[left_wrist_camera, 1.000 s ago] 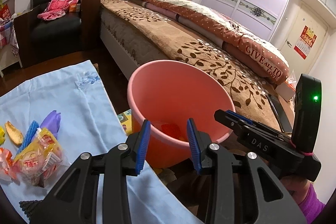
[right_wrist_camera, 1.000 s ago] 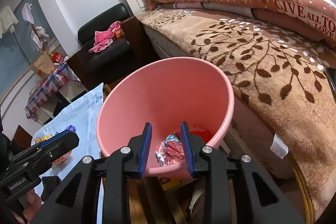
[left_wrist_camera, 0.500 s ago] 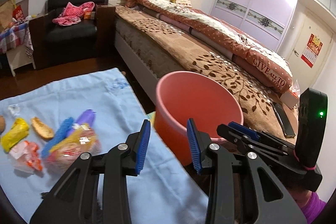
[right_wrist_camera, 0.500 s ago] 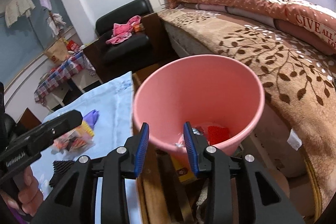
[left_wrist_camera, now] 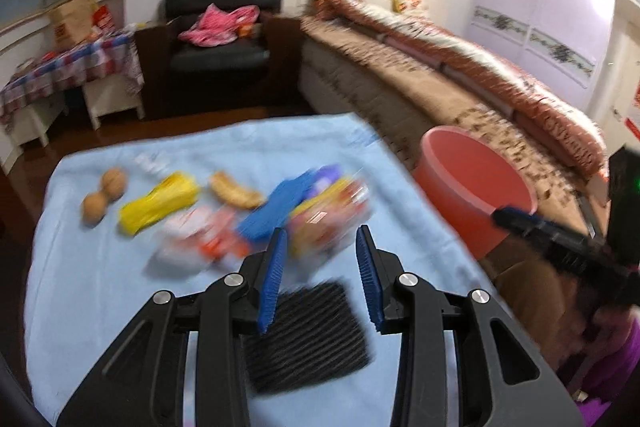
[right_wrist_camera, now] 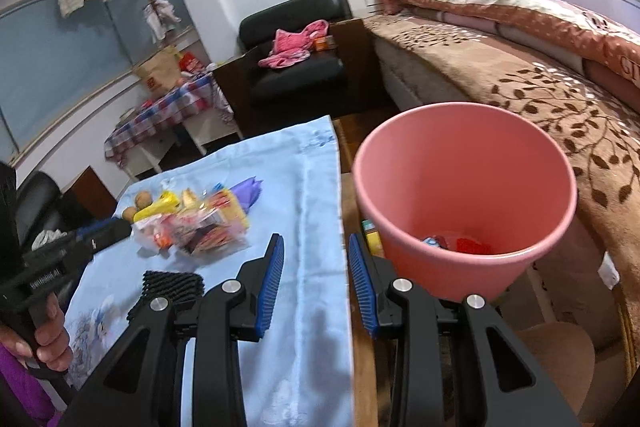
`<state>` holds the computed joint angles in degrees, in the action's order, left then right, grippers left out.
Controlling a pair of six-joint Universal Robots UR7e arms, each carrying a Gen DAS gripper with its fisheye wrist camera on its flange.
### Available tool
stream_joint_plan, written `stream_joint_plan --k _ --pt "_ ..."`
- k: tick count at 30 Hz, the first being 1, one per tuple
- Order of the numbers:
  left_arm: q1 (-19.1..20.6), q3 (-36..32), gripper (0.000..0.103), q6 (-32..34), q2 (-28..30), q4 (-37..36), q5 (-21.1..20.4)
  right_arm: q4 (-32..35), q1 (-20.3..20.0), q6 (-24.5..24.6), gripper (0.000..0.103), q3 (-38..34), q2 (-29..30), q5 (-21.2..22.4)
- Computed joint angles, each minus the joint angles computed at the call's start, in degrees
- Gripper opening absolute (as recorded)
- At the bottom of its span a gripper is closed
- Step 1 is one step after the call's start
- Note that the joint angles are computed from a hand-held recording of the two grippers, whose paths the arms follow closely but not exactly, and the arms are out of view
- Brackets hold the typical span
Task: Collect trash
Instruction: 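Move both open tools back over the table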
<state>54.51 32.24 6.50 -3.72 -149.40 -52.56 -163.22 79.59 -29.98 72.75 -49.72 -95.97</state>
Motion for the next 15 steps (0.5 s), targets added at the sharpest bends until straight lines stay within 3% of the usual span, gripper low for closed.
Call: stream_joint_plan --k 2,7,15 --pt "0.50 5.14 0.036 -1.92 -2.65 -0.85 1.58 0.84 0.05 -0.13 0.033 -0.44 0.38 -0.09" --pt "1.51 9.78 0.036 -5.85 -5.22 -0.67 3.51 2.41 0.15 -0.38 0.033 -1.15 0.97 -0.19" --pt "2.41 4.22 0.036 -8.86 -2.95 1.19 6.05 4.13 0.22 -1.39 0.033 -0.82 1.07 -0.05"
